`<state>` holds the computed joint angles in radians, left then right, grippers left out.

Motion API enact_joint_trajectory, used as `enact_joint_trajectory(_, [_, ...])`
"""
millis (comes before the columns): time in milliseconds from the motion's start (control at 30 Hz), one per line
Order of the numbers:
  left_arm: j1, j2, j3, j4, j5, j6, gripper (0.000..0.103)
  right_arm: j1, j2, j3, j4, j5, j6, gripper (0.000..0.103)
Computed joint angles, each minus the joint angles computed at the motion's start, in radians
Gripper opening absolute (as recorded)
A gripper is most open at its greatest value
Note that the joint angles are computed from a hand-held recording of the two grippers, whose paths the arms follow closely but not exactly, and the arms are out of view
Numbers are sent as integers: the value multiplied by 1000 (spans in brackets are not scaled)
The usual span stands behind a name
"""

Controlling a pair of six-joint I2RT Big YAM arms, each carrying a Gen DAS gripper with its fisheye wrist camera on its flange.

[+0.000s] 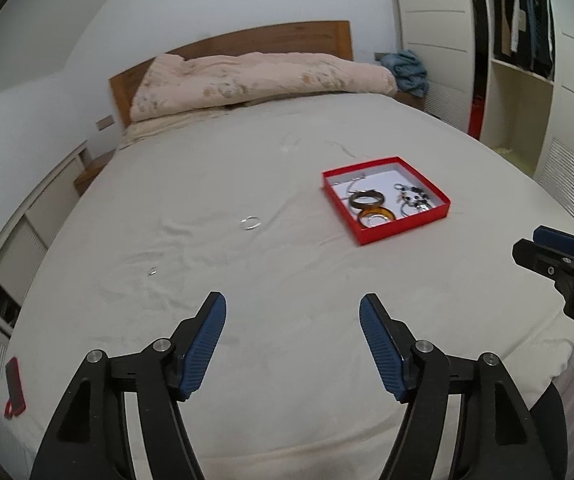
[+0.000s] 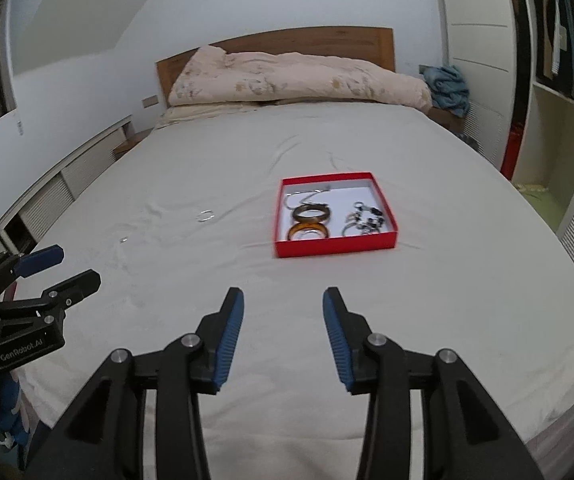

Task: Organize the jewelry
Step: 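Withdraw both tools toward the last twisted hoop and small ring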

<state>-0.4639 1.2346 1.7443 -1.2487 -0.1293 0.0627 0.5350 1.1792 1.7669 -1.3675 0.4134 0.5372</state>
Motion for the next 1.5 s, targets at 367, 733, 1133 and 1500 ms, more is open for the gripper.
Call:
enact_joint_trajectory(367, [155,-138,-116,23,34,2,69,136,48,68,-27,50,3,42])
enact_joint_trajectory(733, [294,-192,-167,34,32,-19,80,235,107,139,-49,77,-11,42])
enact_joint_trajectory(1133, [395,-156,-147,38,27,-18,85,243,176,191,-6,25,-71,52])
enact_joint_trajectory(1500, [420,-63,-52,58,14,7,85,184,235,238,21,-44,-100,56])
